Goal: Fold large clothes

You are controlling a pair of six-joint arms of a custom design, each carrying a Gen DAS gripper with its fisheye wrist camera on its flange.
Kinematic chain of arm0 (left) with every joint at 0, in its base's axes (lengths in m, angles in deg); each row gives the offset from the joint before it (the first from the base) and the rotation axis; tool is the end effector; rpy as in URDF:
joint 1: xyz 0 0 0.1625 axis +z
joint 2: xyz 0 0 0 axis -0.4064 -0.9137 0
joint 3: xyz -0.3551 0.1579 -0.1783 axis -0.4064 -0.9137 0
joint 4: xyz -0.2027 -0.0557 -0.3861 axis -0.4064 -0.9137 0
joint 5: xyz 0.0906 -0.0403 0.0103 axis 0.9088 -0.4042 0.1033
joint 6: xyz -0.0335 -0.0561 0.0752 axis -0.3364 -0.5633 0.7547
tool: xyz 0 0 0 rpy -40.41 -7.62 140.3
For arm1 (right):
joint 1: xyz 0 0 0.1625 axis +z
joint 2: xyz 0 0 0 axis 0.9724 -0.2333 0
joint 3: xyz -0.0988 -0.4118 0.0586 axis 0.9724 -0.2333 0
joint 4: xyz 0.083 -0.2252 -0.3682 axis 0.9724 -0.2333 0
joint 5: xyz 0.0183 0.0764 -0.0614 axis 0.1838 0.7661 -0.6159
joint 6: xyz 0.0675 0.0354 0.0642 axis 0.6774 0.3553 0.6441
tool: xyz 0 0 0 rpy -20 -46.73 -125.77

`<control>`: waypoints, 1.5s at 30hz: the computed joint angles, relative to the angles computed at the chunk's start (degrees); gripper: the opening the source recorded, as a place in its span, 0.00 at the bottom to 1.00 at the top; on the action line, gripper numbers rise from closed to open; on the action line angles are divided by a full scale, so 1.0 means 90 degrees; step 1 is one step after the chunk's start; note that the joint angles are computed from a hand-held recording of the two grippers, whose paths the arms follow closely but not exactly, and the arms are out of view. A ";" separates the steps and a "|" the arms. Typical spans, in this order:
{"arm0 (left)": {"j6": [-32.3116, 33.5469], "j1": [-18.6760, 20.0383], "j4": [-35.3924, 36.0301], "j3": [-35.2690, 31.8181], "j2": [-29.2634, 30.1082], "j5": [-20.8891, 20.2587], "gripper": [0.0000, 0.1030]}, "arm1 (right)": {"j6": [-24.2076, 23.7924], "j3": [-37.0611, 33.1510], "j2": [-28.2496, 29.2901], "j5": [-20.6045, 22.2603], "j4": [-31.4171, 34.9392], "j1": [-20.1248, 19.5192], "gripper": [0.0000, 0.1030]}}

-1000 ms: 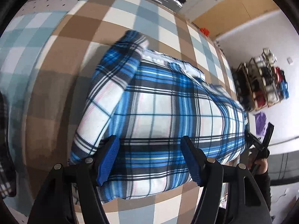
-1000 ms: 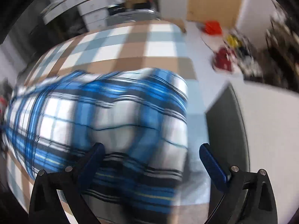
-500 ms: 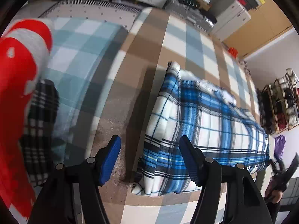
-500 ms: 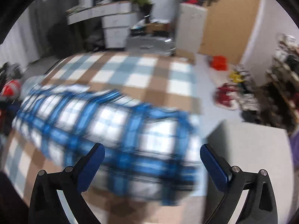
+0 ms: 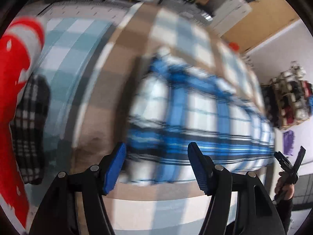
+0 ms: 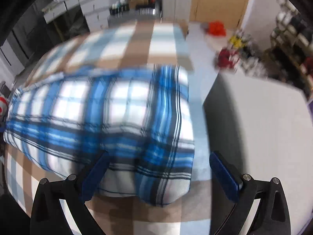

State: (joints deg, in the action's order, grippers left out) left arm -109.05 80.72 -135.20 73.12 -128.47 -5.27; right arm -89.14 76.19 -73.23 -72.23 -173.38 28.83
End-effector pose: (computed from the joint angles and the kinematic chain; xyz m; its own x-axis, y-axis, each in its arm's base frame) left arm -0.0672 -0.4507 0.4190 -0.8934 -0.2195 -0.3920 -0.0325 0.9017 -0.4311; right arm 0.1689 -0.3394 0.1844 -0.7349 -0.1947 0.6496 -0.4782 0.8280 -0.2927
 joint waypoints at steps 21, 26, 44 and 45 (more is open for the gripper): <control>0.0492 0.0084 -0.0796 -0.0159 0.1395 -0.0777 0.59 | -0.0130 -0.1153 0.2692 -0.0569 -0.0020 0.0993 1.00; 0.0956 -0.0218 -0.1375 -0.0291 0.1863 -0.0726 0.59 | 0.0165 -0.1400 0.2713 -0.0271 -0.0632 0.0995 1.00; 0.0600 -0.0334 -0.0351 -0.0175 0.2082 -0.0583 0.58 | -0.0837 -0.0778 0.2786 -0.0745 -0.0959 0.1084 1.00; 0.0757 -0.0299 -0.0379 -0.0210 0.2210 -0.0488 0.58 | -0.1031 -0.0776 0.3041 -0.1075 -0.1095 0.1094 1.00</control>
